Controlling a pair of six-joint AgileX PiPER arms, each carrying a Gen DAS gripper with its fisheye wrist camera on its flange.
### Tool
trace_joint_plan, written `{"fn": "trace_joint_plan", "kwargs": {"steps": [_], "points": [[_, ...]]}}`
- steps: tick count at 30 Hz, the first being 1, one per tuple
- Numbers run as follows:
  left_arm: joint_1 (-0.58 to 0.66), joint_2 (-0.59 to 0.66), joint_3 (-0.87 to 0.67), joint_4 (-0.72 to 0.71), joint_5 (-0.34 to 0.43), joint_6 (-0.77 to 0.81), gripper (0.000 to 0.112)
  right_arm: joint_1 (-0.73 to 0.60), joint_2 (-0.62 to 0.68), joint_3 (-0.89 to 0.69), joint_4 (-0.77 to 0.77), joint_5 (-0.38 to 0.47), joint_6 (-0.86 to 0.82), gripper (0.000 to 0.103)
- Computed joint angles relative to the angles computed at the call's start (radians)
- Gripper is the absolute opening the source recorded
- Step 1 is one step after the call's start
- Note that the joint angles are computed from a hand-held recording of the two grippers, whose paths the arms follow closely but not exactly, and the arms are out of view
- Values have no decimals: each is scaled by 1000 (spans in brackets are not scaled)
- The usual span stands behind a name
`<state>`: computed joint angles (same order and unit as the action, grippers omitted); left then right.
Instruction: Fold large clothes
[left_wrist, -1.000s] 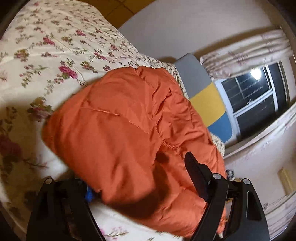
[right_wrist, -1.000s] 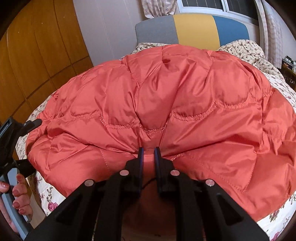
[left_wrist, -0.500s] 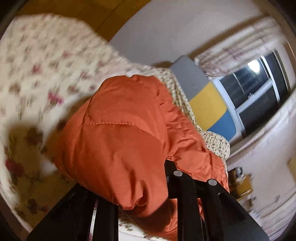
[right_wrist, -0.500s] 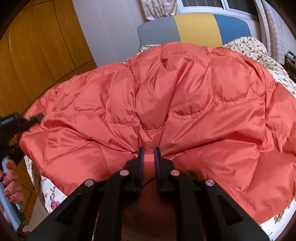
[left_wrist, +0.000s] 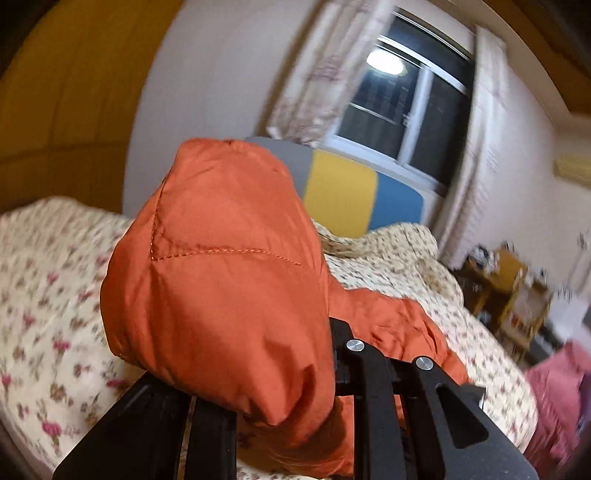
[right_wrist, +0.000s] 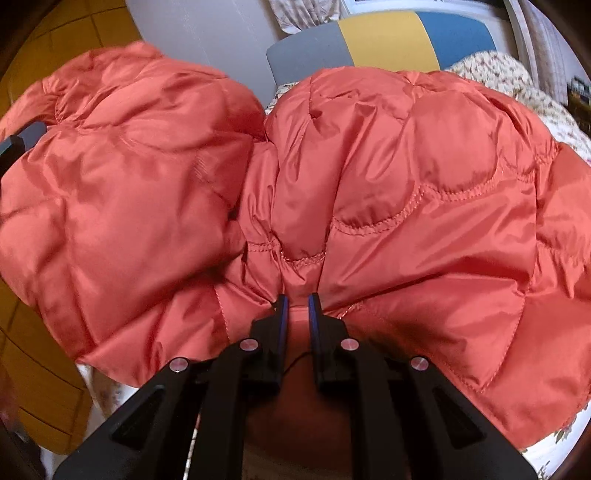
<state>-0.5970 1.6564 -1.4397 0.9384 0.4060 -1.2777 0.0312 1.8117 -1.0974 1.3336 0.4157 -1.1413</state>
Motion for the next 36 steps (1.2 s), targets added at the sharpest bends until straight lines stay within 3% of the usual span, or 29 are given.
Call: {"fn": "trace_joint_plan", "kwargs": {"steps": [3, 5, 11, 17, 28, 36], "points": [[-39, 43, -64, 12, 49, 96, 19, -83, -51, 51, 116, 101, -70, 30], [-47, 57, -89, -3, 58, 139, 19, -112, -111, 114, 210, 74, -166, 38], [-76, 91, -145, -18, 97, 193, 19, -272, -231, 232, 272, 0, -219, 38], [-120, 150, -232, -16, 140, 268, 19, -399, -200, 237, 160, 39, -122, 33], [-202, 284, -421, -82, 219, 484, 19, -405, -251, 240, -54, 56, 91, 33], [-221, 346, -469, -139, 186, 548, 19, -440, -270, 230, -133, 61, 166, 34]]}}
